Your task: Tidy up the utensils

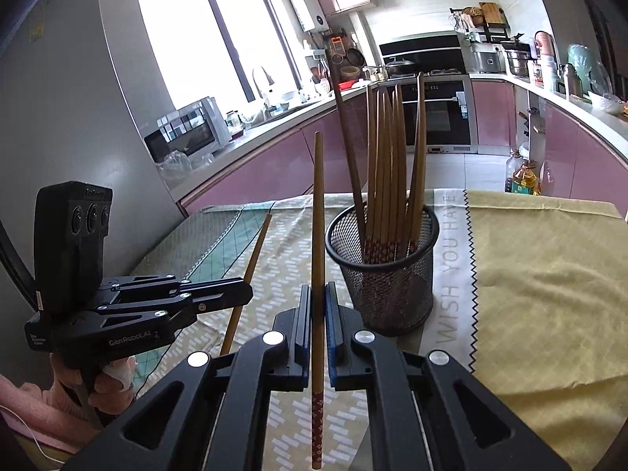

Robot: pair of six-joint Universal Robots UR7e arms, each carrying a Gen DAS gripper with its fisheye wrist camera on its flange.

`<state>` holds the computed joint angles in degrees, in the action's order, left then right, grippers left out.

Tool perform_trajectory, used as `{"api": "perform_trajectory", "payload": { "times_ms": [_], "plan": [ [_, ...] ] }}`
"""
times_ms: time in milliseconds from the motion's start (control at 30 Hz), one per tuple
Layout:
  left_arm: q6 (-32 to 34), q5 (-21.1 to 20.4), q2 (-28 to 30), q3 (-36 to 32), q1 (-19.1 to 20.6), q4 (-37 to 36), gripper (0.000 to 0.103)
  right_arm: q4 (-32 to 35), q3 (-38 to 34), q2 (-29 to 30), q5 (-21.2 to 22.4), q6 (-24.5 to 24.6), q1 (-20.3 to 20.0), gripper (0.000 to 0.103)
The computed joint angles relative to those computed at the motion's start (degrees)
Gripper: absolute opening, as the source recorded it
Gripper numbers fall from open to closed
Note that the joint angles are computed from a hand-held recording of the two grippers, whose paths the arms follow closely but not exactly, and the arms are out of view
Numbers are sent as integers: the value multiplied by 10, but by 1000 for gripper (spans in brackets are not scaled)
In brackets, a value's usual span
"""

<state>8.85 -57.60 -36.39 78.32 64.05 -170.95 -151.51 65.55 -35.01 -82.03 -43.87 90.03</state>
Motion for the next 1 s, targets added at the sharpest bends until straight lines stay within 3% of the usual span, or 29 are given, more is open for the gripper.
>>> {"api": "perform_trajectory", "payload": {
  "times_ms": [1000],
  "plan": [
    [43,-1,11,-34,-18,-19,7,-16,-35,12,26,8,6,6]
  ]
}}
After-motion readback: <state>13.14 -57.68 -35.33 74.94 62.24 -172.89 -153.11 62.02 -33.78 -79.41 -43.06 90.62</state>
